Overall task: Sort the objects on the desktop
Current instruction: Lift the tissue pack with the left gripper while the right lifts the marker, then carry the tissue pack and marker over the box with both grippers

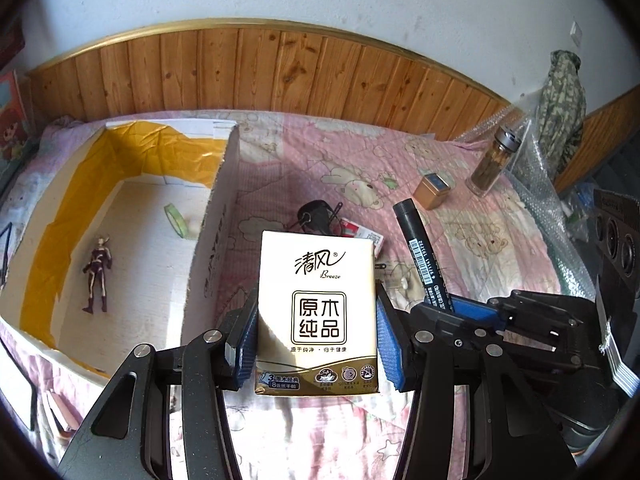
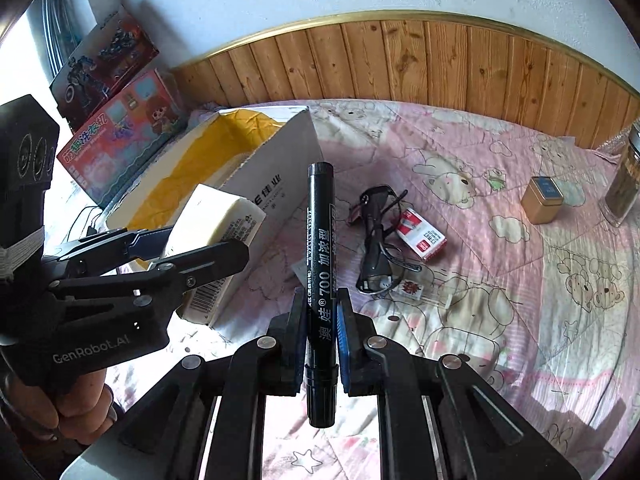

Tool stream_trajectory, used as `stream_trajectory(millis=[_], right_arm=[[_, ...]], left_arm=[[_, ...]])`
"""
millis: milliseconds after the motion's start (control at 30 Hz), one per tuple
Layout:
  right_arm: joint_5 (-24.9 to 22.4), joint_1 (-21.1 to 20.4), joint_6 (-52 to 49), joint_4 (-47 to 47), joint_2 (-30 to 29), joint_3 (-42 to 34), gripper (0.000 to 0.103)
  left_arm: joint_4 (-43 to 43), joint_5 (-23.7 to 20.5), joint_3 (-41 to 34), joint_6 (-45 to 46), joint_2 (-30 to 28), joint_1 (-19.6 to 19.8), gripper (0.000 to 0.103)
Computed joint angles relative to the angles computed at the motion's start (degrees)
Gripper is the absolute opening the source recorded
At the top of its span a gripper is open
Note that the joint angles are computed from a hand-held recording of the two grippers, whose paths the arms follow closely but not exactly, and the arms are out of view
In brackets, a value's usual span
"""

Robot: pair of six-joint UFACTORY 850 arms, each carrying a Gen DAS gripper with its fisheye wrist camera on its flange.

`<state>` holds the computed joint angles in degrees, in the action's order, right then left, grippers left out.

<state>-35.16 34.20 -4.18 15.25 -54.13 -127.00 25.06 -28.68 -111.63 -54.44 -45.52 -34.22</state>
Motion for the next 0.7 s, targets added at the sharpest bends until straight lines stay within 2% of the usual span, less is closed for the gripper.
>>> stream_trajectory(millis=[500, 700], right_arm=[[-0.51, 2.82, 0.42, 0.30, -1.68, -4.77, 0.014], [-1.94, 4.02, 1.34, -0.87, -3.95, -9.76, 0.014]], left_arm=[[7.95, 2.80, 8.72, -10.11, 6.34, 1.92, 0.052], [9.09, 4.14, 11.22, -11.98, 8.19, 2.84, 0.052]])
